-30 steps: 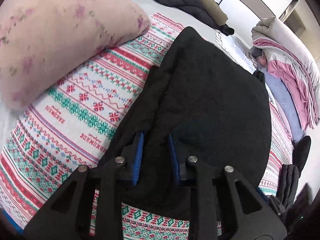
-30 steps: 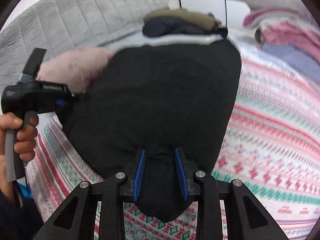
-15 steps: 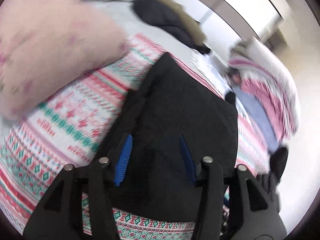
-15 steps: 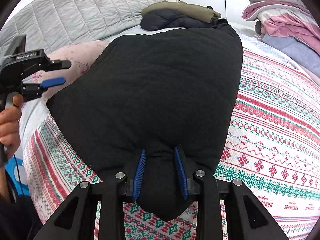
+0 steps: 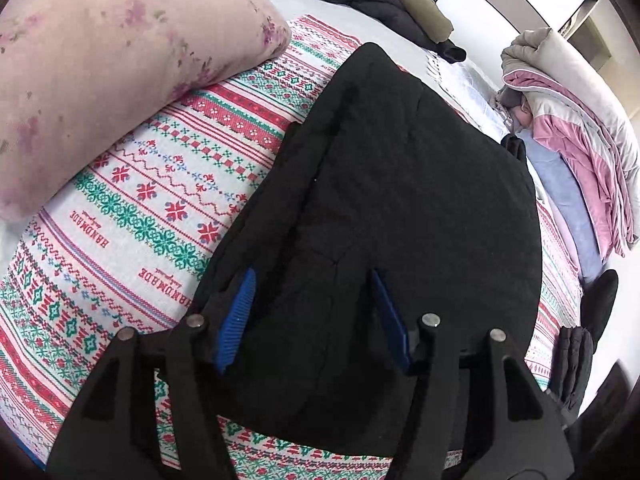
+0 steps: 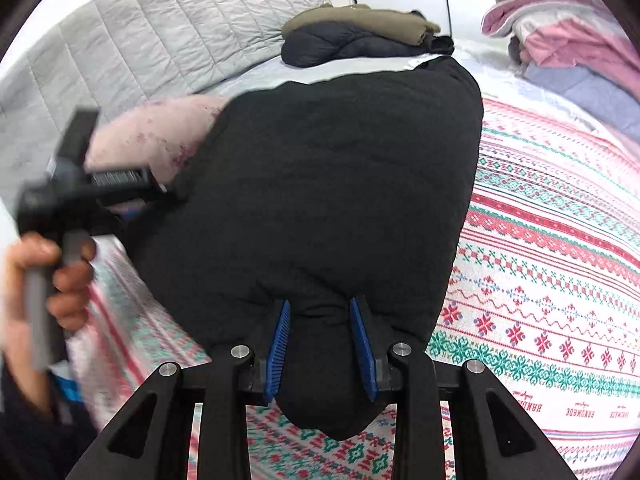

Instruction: Fold large clothes

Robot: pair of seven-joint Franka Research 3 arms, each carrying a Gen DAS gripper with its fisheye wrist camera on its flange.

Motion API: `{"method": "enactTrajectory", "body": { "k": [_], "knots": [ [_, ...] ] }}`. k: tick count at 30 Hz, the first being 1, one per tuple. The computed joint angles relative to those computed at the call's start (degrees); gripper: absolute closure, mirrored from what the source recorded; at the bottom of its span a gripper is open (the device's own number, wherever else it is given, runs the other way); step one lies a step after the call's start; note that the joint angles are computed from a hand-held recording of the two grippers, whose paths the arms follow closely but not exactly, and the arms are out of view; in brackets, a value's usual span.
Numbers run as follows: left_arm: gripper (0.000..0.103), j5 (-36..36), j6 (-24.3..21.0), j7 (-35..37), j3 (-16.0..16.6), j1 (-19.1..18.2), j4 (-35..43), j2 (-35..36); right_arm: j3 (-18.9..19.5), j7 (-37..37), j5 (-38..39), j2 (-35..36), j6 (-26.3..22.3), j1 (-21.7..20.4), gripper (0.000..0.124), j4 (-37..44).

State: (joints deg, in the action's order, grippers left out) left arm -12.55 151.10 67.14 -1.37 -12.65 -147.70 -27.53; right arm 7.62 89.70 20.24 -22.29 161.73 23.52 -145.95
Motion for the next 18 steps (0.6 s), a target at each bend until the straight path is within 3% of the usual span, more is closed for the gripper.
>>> {"method": "enactTrajectory", "body": {
  "k": [2,3,6,8,13,16,18],
  "knots": [
    [0.042,-0.79,-0.24,0.22,0.43,-0.35,0.13,0.11,-5.89,-5.71,8.12,0.62,-1.85,3.95,0.091,2.62],
    [0.042,-1.03,-0.2,0.6,0.66,-0.4,-0.01,0.11,-7.35,-6.16,10.25,1.71,-2.33,3.76,0.091,4.76],
    [0.041,-1.13,-0.3,1.1,0.54,-0.33,0.39,0.57,-4.94,1.65,5.61,8.6,-3.87,-3.9,0.091,13.77],
    [0.042,-1.82,-0.47,1.55,0.82,-0.55,0.33,0.38,-5.15,3.55,5.21,13.61,-6.0,-5.76,0.091,19.83],
    [0.041,-3.05,-0.68,2.97,1.3,-0.63,0.22,0.22,-4.6,10.15,-2.66,29.05,-11.21,-7.85,0.091,36.26],
    [0.041,-1.96,-0.85,2.03,0.23,0.42,0.43,0.38,-5.85,16.03,-14.74,37.03,-16.76,-4.97,0.091,43.55],
    [0.042,-1.27,-1.07,1.44,-0.16,0.77,0.63,0.62,-7.14,19.66,-20.77,38.56,-19.36,-2.85,0.089,46.31]
  ]
}}
